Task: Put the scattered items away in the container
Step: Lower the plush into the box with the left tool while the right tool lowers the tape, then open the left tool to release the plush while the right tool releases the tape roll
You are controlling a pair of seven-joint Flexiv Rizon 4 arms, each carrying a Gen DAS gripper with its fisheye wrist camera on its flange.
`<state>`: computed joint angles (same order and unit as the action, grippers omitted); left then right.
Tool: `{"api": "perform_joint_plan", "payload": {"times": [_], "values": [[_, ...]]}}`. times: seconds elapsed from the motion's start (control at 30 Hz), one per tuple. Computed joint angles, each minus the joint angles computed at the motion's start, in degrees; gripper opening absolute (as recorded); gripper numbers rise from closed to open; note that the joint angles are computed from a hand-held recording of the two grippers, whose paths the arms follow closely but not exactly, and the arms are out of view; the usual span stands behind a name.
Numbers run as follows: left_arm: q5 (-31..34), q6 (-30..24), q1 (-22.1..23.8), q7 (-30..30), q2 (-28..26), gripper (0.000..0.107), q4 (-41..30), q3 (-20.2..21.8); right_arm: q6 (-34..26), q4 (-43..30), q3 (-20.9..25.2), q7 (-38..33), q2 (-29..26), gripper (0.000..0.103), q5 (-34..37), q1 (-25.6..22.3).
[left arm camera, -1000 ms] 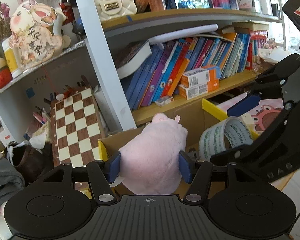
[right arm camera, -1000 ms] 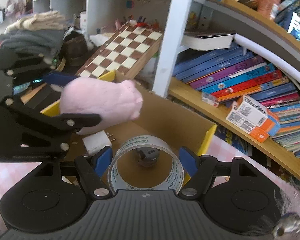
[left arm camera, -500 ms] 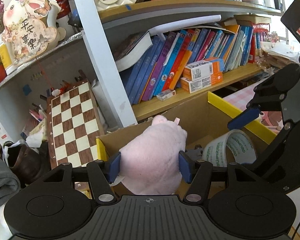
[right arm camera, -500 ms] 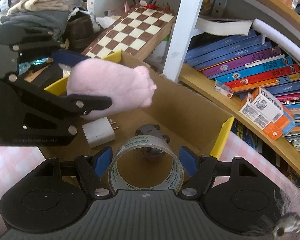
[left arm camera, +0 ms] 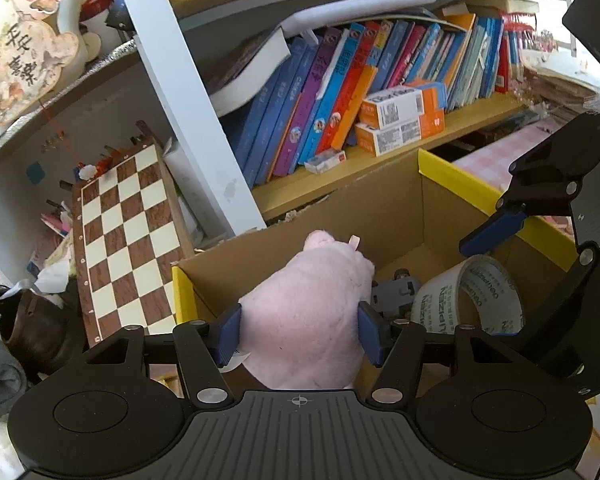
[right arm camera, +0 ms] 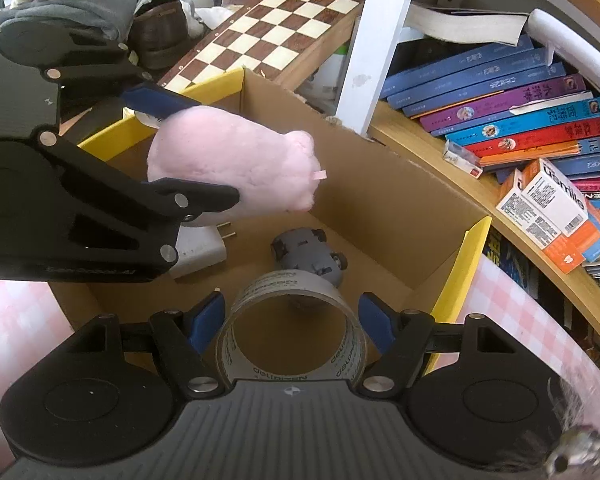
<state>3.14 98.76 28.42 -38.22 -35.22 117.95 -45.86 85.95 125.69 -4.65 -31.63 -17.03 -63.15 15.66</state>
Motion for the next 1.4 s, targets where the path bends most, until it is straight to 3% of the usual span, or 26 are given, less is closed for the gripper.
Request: {"api": "perform_joint_plan", "payload": {"times": [0.23, 0.73, 1.13, 1.2, 1.4], "values": [[-1.0, -0.9, -2.8, 0.4, 0.0, 0.060, -1.1, 2.8, -0.7, -0.6, 0.8, -3.5, -1.2, 0.072, 4.7, 0.3], [-2.1, -0.6, -5.1, 1.1, -0.6, 0.061, -2.0, 4.8, 1.2, -1.0, -2.5, -4.7, -2.2, 0.072, 5.4, 3.1], [-1.8, 0.5, -5.8, 0.7, -0.1, 0.070, -1.9, 5.7, 0.5, -1.1, -2.2, -6.8, -2.1, 0.073, 8.1, 3.5], [-1.3, 1.8, -6.3, 0.0, 0.1, 0.081, -1.7, 6.3, 0.3, -1.0, -2.2, -6.9, -2.0, 0.073, 8.3, 3.6], [1.3, 4.1, -6.1, -2.4, 0.9, 0.083, -1.1, 6.7, 0.6, -0.4, -3.3, -5.3, -0.8, 0.072, 6.1, 4.4]]}}
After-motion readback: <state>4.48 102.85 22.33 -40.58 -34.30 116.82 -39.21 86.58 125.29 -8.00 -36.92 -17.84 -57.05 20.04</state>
